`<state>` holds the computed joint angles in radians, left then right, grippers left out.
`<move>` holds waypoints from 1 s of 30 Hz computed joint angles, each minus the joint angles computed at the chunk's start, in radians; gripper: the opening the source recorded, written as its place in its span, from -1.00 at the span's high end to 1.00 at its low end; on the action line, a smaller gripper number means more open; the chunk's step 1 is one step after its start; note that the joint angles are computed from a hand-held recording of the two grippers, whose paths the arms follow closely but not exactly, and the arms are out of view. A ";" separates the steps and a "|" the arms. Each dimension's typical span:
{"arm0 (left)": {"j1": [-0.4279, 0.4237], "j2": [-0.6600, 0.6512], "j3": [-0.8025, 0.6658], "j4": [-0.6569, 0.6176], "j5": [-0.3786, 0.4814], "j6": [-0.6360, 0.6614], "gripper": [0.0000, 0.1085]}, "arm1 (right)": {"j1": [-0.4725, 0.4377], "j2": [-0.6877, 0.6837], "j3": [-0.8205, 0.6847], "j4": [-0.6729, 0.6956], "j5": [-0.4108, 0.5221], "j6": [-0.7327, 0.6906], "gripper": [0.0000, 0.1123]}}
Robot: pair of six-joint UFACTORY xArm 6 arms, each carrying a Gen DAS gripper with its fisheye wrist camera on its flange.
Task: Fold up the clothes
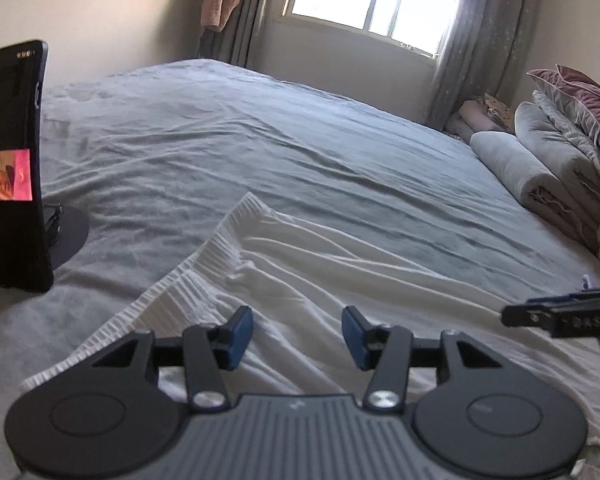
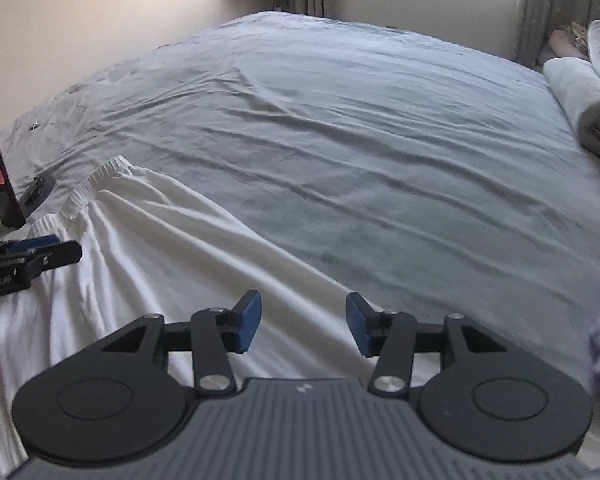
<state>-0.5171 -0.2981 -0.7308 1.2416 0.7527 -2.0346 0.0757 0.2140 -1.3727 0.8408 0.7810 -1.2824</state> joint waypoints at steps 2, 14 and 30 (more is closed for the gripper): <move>0.008 -0.001 0.003 0.002 -0.011 -0.006 0.07 | 0.016 0.022 -0.022 -0.012 -0.007 0.028 0.09; 0.025 -0.013 0.017 -0.023 0.000 -0.002 0.06 | 0.090 0.087 -0.069 -0.087 -0.067 0.066 0.09; 0.060 -0.037 0.055 -0.017 -0.045 -0.034 0.23 | 0.068 -0.108 0.053 -0.023 -0.017 0.024 0.93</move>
